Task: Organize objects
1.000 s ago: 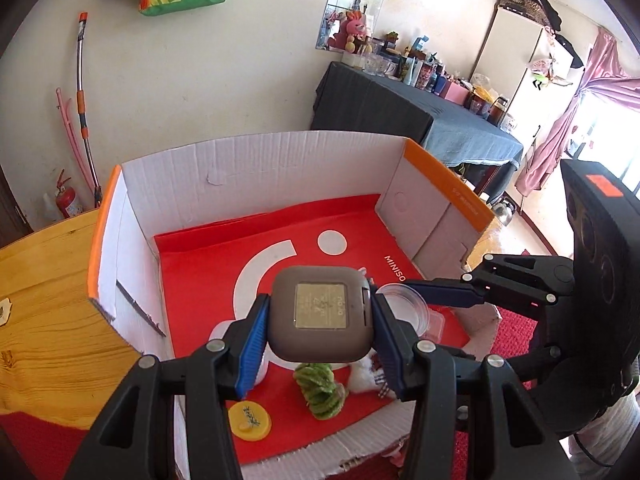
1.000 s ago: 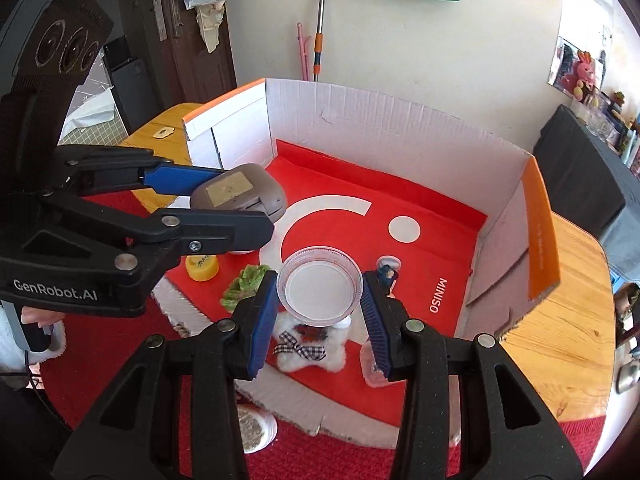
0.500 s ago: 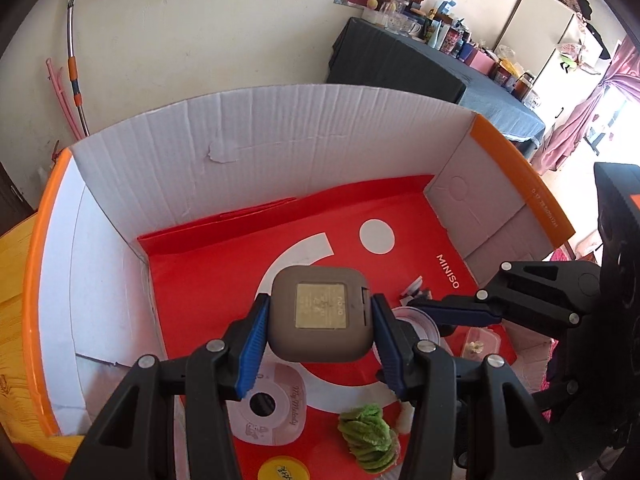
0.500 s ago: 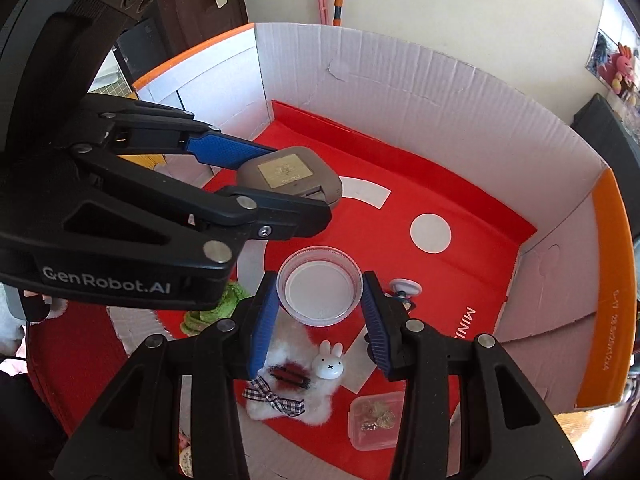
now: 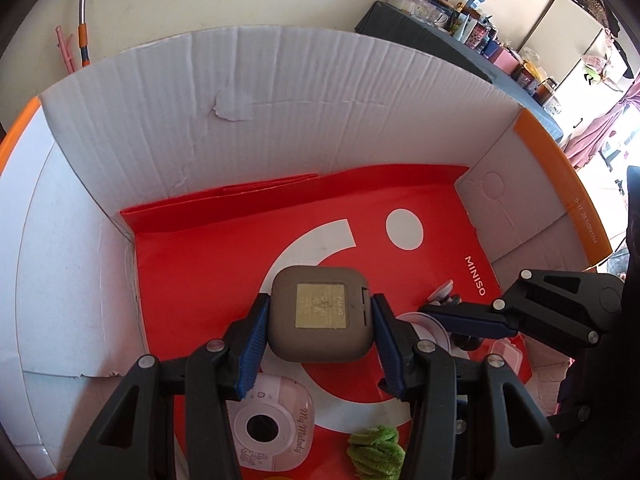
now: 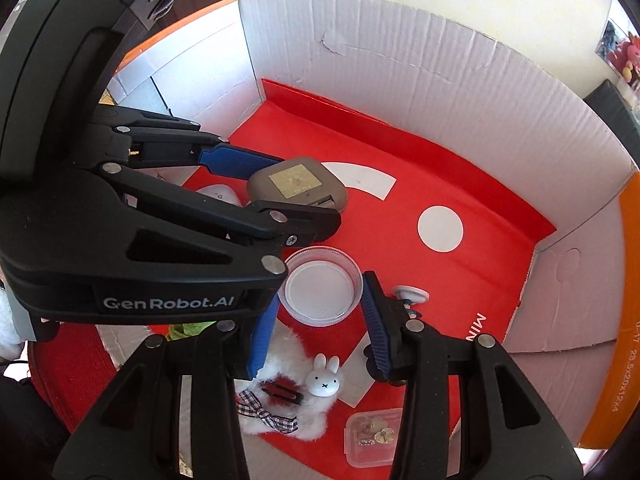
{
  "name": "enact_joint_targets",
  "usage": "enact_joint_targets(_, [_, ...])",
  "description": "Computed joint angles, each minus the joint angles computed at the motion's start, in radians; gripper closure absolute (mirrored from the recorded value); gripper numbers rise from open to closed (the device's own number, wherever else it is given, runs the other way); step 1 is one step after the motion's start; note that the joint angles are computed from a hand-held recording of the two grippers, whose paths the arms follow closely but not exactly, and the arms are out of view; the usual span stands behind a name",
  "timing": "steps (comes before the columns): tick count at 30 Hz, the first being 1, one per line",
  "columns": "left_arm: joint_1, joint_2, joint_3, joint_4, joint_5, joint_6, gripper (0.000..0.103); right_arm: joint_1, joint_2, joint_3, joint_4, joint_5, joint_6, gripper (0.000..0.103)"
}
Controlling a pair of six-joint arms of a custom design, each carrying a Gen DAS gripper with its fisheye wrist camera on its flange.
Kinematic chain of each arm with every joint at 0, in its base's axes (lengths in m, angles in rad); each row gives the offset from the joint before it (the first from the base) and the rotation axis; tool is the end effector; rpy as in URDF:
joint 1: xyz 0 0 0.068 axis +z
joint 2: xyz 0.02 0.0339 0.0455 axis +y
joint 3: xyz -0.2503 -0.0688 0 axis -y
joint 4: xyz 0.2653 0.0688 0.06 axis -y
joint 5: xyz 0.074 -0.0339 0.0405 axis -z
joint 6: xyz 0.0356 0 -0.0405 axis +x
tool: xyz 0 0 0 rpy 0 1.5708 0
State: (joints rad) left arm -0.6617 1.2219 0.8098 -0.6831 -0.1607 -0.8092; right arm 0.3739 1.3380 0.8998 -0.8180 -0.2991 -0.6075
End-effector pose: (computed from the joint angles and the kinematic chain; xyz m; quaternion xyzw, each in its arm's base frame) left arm 0.2019 -0.1501 0.2004 -0.0902 0.9647 -0.0997 0.2264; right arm 0.2395 0.1052 0.1961 -0.4808 0.8504 0.1281 0.1710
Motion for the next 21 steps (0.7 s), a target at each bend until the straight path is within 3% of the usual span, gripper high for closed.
enact_joint_targets(21, [-0.041,0.011,0.01,-0.028,-0.054,-0.016,0.051,-0.035,0.001,-0.038,0.005,0.015,-0.05,0.063])
